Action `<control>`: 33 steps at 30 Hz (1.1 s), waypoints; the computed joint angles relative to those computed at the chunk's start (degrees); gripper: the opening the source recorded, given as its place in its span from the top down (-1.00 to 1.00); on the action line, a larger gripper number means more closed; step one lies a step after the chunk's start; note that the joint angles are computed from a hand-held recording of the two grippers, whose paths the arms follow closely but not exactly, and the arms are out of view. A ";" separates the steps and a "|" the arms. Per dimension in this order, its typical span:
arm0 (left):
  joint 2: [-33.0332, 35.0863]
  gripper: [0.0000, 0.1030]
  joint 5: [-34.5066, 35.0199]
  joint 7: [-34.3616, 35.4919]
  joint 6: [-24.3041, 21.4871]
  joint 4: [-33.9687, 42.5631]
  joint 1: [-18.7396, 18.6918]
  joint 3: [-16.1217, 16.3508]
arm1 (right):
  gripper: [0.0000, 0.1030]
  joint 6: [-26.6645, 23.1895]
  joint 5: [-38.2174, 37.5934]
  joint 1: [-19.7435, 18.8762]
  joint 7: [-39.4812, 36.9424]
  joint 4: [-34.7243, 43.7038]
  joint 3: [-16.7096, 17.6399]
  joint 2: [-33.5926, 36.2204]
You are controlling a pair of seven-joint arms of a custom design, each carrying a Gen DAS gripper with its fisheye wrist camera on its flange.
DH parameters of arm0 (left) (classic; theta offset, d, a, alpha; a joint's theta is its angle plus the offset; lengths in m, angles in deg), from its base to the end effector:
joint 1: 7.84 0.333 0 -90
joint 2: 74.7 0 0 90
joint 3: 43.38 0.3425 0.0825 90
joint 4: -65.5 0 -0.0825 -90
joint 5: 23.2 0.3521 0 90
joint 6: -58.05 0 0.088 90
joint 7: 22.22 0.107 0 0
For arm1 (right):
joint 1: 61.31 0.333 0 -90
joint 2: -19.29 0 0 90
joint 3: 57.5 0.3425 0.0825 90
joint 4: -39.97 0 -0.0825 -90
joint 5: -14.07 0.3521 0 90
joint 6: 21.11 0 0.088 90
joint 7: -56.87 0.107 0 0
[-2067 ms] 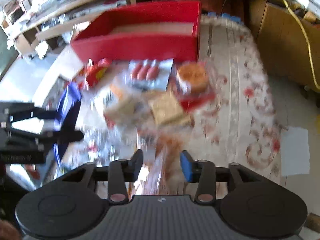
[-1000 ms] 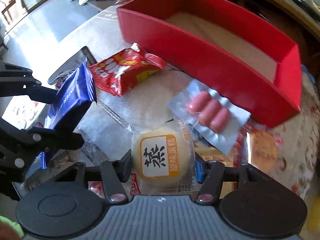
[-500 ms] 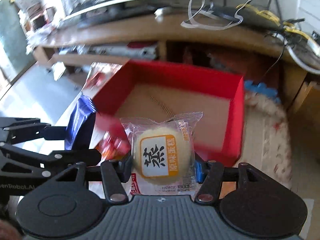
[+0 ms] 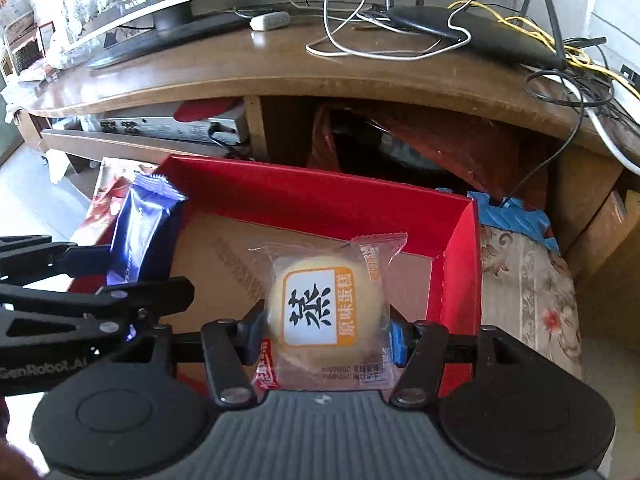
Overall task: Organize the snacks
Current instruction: 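Carry the wafer biscuit and the bun packet over the red box with both tools, then lower both packets into the red box and open both tools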
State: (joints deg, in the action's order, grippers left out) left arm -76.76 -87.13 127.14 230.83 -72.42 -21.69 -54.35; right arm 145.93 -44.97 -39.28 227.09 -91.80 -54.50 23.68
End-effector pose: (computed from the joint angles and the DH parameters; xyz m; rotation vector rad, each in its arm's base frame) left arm 0.4628 -0.1416 0.4216 -1.4979 2.2626 -0.9456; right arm 0.4495 0.2680 0.4042 -1.7976 1.8172 -0.5408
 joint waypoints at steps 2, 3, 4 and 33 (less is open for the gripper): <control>1.06 -0.26 3.17 -2.80 0.82 -0.17 0.22 -0.22 | 0.03 -0.03 -0.93 0.00 0.02 0.87 -0.37 1.40; 1.42 -0.26 4.99 -4.43 1.07 -0.39 0.39 -0.35 | 0.03 -0.02 -0.68 0.03 -0.37 1.30 -0.53 2.22; 1.60 -0.26 6.18 -5.49 1.24 -0.62 0.54 -0.49 | 0.03 0.02 0.31 0.08 -1.36 1.46 -0.61 2.65; -9.42 -0.43 -6.03 5.88 0.93 -6.24 -5.92 4.50 | -0.14 -8.02 -11.22 0.52 10.17 -2.18 4.10 -6.45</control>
State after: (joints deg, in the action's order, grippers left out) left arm -86.18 -93.15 133.02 231.75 -78.66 -27.60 -49.85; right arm 137.91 -56.19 -38.76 237.26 -93.98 -50.40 17.23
